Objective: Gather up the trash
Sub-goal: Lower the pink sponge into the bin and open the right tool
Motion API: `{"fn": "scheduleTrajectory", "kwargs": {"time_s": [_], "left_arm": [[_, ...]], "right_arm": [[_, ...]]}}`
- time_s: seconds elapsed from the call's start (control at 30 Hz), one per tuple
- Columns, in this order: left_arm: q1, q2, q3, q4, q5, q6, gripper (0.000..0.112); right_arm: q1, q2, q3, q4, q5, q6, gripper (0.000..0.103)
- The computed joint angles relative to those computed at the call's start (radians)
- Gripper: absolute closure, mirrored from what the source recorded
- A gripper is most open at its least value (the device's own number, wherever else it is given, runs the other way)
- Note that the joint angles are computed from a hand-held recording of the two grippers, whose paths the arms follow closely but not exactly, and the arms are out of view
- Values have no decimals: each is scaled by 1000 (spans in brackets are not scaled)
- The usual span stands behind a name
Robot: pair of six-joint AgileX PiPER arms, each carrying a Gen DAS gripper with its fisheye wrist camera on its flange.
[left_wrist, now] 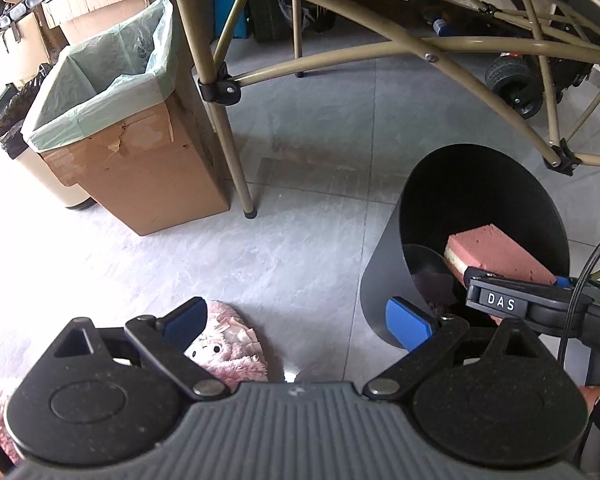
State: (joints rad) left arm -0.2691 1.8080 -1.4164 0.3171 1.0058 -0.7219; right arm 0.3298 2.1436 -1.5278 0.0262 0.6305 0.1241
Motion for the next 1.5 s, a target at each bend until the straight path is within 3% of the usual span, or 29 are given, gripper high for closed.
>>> {"fn": "scheduleTrajectory", "kwargs": {"time_s": [0.43,0.5,0.63,1.5], "left_arm": [[2,29,-11,-5,8,25,14],[3,32,-13,-8,8,30,14],[5,36,-14,-14,5,38,14],[-9,39,-18,-17,-6,34,14]], "right_arm": [[7,35,-41,5,35,12,22],[0,36,-45,20,36,-5,18],[-7,28,-37,32,28,-27,0],[-54,-61,27,139,30,-131,0]]}}
